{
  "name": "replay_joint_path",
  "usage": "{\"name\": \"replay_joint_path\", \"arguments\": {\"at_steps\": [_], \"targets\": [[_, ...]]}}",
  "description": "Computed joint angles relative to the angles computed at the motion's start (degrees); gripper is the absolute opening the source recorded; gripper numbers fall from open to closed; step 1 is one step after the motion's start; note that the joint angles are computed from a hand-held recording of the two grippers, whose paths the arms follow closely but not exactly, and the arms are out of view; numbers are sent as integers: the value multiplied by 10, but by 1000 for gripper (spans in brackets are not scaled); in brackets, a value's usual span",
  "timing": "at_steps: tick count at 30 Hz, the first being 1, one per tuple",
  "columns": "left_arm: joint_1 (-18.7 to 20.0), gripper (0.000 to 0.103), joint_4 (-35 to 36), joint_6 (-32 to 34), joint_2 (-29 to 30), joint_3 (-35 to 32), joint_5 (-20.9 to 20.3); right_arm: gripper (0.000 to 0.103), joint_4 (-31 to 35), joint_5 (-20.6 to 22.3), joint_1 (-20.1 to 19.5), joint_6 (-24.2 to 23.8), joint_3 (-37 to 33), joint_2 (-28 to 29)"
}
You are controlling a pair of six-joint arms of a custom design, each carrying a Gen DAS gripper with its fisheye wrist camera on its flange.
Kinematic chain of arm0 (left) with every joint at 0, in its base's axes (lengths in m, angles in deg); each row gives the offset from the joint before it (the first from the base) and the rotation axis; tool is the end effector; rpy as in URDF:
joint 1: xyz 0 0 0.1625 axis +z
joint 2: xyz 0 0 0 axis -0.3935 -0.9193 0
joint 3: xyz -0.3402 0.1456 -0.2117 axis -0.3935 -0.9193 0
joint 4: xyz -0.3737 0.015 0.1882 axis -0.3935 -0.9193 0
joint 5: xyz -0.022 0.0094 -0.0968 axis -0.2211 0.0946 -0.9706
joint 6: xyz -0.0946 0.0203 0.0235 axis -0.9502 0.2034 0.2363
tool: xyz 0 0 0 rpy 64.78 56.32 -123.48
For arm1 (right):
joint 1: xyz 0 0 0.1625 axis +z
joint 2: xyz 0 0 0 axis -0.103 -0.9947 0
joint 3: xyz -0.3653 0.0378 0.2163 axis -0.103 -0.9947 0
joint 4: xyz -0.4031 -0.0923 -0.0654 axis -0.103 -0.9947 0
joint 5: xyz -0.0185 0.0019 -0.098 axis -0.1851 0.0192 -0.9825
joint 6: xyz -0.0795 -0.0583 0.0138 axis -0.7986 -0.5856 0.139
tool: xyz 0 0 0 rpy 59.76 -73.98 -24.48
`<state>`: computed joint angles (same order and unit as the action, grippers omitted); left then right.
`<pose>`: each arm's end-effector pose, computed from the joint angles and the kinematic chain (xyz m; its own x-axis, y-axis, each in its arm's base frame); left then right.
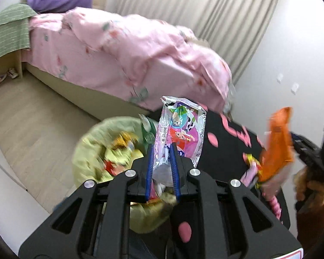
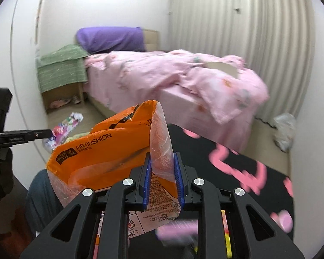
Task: Collect trash
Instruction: 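Carry the candy wrapper and orange bag to the bin and release both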
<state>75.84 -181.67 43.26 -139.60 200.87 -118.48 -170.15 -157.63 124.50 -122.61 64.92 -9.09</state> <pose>-0.0169 -0.3692 0.3722 -0.9075 -0.1732 -0.3826 0.2357 0.5440 -0.8053 0.3896 -0.5050 0.0539 -0.4625 -0.6763 0.5733 -0.8861 0.3750 -0.2725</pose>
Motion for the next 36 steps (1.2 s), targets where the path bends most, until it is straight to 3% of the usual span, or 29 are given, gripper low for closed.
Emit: {"name": "replay_joint_path", "arguments": {"at_steps": [6, 12, 13, 16, 19, 23, 27, 36], "targets": [[-12, 15, -6, 23, -10, -13, 12, 20, 135, 8, 23, 15, -196, 150], [86, 14, 75, -7, 80, -56, 9, 20, 301, 54, 4, 29, -283, 211], [108, 7, 90, -16, 98, -63, 5, 20, 319, 56, 2, 28, -284, 212], [144, 5, 100, -18, 136, -72, 4, 20, 384, 53, -6, 17, -299, 222], [173, 5, 92, -7, 160, -79, -29, 20, 422, 28, -6, 0, -317, 237], [191, 5, 67, 6, 171, -80, -59, 20, 445, -4, -4, -24, -329, 254], [193, 5, 66, 10, 180, -89, -62, 20, 453, -2, -8, -17, -334, 253], [186, 5, 54, -3, 151, -74, -80, 23, 378, 11, -14, -24, -262, 213]]}}
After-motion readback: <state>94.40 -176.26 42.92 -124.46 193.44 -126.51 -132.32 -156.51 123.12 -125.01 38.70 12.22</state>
